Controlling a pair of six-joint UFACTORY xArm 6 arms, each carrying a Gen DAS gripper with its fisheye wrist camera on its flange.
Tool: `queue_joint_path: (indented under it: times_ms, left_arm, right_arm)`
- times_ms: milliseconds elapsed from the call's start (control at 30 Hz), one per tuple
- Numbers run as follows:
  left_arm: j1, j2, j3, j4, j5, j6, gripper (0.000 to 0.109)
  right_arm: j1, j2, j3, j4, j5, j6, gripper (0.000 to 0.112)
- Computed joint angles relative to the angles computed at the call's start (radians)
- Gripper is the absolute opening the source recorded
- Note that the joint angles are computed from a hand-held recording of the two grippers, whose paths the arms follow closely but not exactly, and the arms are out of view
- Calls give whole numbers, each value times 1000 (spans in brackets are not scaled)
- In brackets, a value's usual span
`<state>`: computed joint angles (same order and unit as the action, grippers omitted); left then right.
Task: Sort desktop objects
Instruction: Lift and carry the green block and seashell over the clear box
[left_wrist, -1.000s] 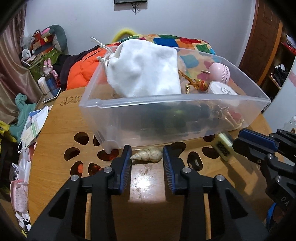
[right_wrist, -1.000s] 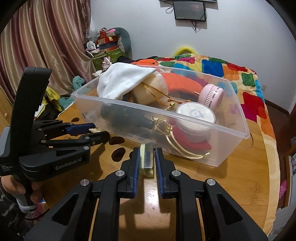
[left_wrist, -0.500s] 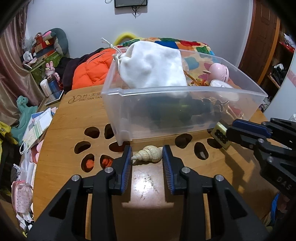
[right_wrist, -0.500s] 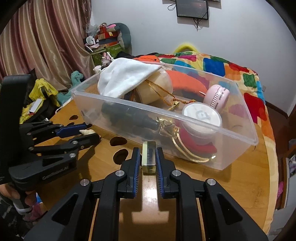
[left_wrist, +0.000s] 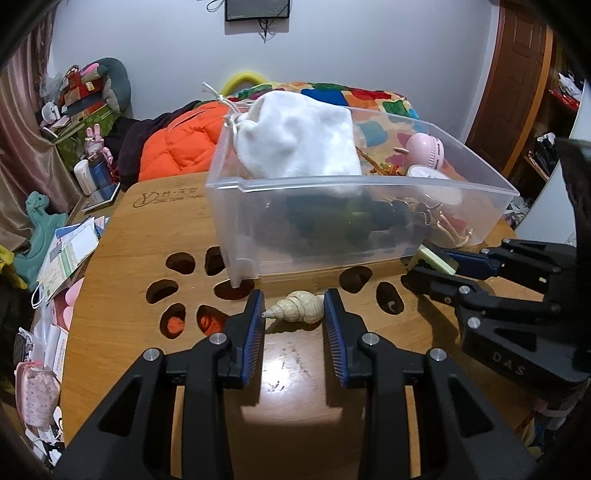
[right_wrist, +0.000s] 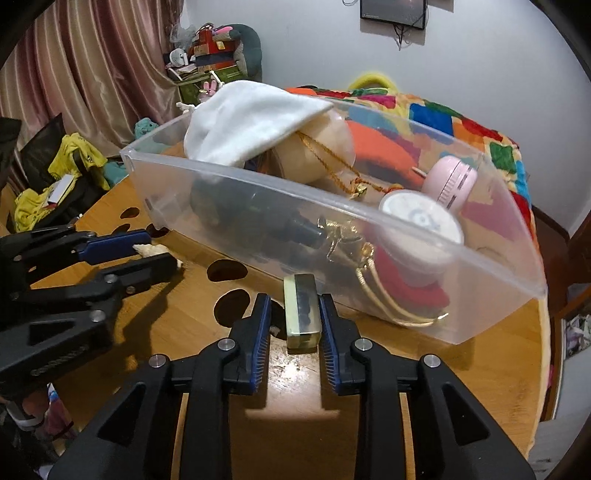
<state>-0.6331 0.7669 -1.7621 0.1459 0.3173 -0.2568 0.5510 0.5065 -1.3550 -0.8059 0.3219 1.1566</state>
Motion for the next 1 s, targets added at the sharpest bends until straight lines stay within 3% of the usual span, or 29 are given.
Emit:
queue_joint_path:
  times_ms: [33,300,600,1000]
  left_arm:
    - [2,-3,5,1,-3,-3,33]
    - [13,-37,41,-37,-46,9,33]
    - [6,-74,54,6,-81,-8,33]
    - [-5,-54,-42,17,-62,28,33]
  right_arm:
    - [0,1,-1,-15,2,14,15]
    - [11,-48,24,-144,-7,133,15]
    - [31,-143,63,-275,33,245,15]
    - [32,-230,103,-337,95,276,15]
